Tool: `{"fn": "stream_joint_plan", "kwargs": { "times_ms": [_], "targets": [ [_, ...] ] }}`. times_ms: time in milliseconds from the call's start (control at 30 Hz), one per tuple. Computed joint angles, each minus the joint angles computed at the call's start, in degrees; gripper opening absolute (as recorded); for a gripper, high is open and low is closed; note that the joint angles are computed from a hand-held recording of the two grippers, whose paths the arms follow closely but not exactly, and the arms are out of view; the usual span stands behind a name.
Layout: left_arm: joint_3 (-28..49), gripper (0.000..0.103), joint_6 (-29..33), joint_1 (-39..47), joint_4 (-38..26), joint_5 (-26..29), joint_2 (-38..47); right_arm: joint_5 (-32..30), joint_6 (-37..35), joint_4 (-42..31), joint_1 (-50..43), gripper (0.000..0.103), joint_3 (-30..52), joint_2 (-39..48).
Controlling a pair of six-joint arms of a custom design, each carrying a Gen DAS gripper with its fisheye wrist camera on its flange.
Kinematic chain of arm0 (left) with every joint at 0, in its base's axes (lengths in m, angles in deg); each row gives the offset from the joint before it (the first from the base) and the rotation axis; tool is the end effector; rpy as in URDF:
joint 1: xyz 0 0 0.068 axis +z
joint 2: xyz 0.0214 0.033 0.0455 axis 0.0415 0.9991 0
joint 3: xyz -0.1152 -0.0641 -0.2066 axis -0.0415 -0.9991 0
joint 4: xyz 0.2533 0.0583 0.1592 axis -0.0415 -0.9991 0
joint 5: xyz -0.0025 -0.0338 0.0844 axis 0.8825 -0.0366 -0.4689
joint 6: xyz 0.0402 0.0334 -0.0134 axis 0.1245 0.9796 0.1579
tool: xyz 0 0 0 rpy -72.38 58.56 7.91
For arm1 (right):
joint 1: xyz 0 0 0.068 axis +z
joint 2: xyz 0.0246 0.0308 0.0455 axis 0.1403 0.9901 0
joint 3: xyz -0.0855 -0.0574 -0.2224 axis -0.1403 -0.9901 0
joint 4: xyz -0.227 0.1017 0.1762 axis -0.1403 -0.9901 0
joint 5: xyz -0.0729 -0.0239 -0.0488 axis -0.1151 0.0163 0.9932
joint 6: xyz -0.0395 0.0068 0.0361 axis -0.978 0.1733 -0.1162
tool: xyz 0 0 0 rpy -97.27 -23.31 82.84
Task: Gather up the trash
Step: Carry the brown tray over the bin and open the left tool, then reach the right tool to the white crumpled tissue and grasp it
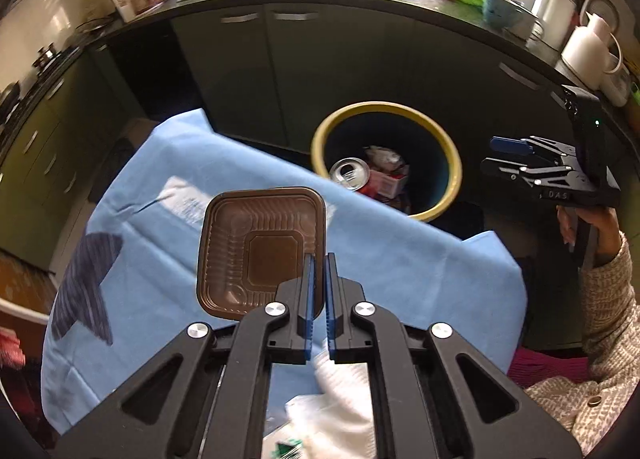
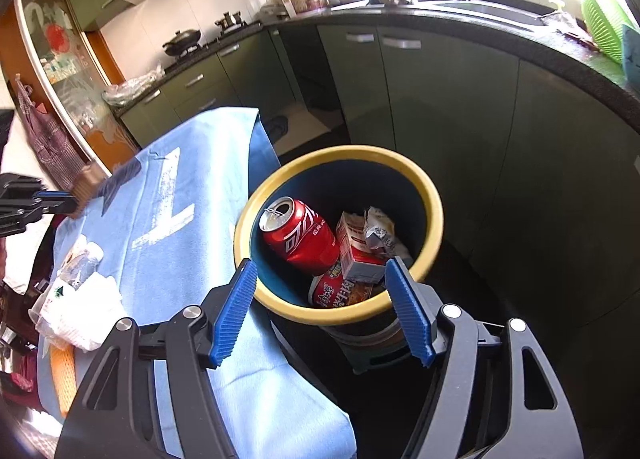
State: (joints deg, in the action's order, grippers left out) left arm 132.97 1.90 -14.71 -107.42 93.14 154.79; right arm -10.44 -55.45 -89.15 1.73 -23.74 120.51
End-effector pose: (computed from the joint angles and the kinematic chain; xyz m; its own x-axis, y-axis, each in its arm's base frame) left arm 0.3490 -0.1160 0.3028 -0.5320 0.7226 -0.4414 0.7948 0.6059 0.0338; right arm 0.2382 -0.0187 0.2098 -0.7172 0.2722 -0.6416 0.1039 0.9520 0.2878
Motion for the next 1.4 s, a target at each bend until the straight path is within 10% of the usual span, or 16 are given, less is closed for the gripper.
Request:
{"fn": "stream_joint_plan", "kwargs": {
  "times_ms": [400, 533, 767, 1000, 1400],
  "targets": [
    [22.38, 0.005, -13.02, -22.99, 2.28, -11.13, 27.11, -14.06, -7.37, -16.38, -19.62, 0.071, -11.61, -29.28],
    [26.03, 0.05, -16.44, -23.34, 3.52, -11.78, 30.14, -17.44, -9.81, -18.53, -23.96, 0.071, -12.44, -30.46],
    [7.73, 0.081, -17.43, -18.36, 10.6, -3.47, 8.11, -15.74, -7.19, -17.96, -18.24, 0.071, -12.21, -31.09],
    [-11.53, 0.088, -17.81, -0.61, 13.73, 12.11, -18.64, -5.95, 1.5, -11.75, 5.16, 0.071, -8.25, -25.81],
    [-39.65, 0.096, -17.35, 50.24, 35.77, 42.32, -42.32, 11.13, 2.8, 4.01, 45.45, 0.091, 10.57, 13.49]
  ]
}}
